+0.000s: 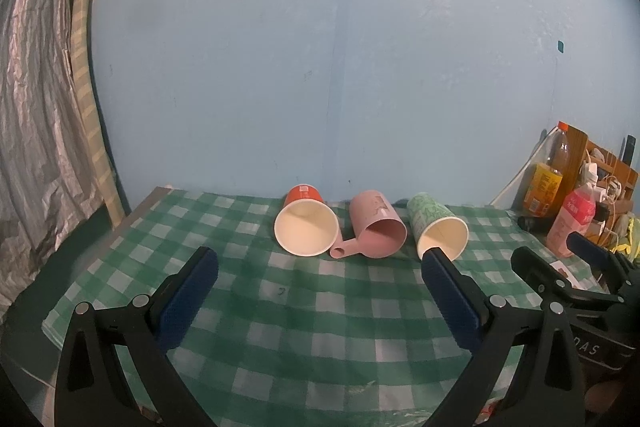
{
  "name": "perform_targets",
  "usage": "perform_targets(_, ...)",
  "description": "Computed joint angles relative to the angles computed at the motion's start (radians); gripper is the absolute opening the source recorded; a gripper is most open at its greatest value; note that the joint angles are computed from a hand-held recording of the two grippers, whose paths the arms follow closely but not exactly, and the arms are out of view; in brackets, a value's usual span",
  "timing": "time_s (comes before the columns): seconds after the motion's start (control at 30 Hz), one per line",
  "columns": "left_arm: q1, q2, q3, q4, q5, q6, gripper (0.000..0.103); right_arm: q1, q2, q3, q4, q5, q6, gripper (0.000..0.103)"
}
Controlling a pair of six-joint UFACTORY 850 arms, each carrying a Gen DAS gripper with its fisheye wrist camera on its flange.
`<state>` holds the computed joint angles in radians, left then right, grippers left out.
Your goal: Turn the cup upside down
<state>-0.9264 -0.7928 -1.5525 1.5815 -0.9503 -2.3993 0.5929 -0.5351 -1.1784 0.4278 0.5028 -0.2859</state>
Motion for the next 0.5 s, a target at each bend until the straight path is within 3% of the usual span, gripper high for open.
perform_targets(0.5,-0.003,-0.003,0.0,0.001,0.004,-0.008,0.102,-0.001,-0.002,-0.002,0.0,0.0,0.0,0.101)
